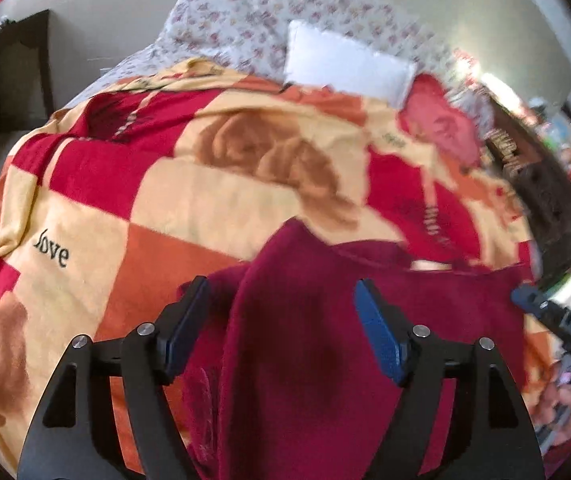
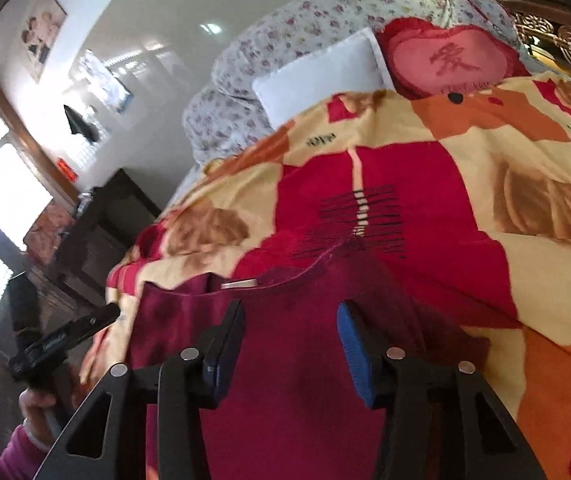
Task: Fold small clothes
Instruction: 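Fold the hem up toward the collar with both grippers, then release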
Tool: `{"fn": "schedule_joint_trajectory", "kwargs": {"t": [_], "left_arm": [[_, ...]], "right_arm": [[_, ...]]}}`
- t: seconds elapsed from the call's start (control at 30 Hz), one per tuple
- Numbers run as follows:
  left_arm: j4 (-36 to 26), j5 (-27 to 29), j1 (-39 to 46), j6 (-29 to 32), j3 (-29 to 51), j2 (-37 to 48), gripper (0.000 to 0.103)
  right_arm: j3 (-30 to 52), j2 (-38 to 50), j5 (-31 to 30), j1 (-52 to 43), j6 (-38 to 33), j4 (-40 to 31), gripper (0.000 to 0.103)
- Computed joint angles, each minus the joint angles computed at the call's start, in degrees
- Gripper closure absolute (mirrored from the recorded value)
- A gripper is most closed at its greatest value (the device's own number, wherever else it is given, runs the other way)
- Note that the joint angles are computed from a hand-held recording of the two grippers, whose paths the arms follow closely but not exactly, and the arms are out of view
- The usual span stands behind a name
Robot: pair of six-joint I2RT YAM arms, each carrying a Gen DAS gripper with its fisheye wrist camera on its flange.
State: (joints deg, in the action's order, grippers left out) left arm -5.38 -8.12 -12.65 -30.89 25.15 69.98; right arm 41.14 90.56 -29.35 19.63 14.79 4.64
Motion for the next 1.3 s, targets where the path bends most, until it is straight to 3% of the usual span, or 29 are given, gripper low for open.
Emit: {"fn": "schedule_joint_trajectory", "kwargs": {"t": [0.17, 0.37, 0.8, 1.0, 1.17, 1.3], "left_arm": [[5.9, -1.1, 2.9, -1.1, 2.0, 11.9, 0.029], [8.3, -1.3, 3.9, -0.2, 2.1, 15.6, 0.029], [-4.2, -4.6, -1.8, -2.1, -1.3, -1.3, 0.029], [-9.9, -6.5, -7.6, -6.5, -3.6, -7.5, 0.029], [-13.4, -8.1, -12.5, -11.9, -6.8, -12.6, 0.029], [-17.4, -8.5, -16.2, -16.8, -10.1, -17.8, 0.029]], "right_arm": [[5.0, 8.1, 5.4, 1.1, -0.1, 1.5, 0.058], [8.7, 10.1, 5.3, 0.4, -0.8, -2.0, 0.058], [-9.5, -15.4, 2.3, 0.2, -6.4, -12.0, 0.057], [-15.4, -17.4, 3.2, -1.8, -6.0, -11.1, 0.057], [-18.5, -12.3, 2.1, -3.0, -6.9, -4.1, 0.057], [-17.0, -16.4, 4.3, -1.6, -8.1, -10.1, 0.057]]}}
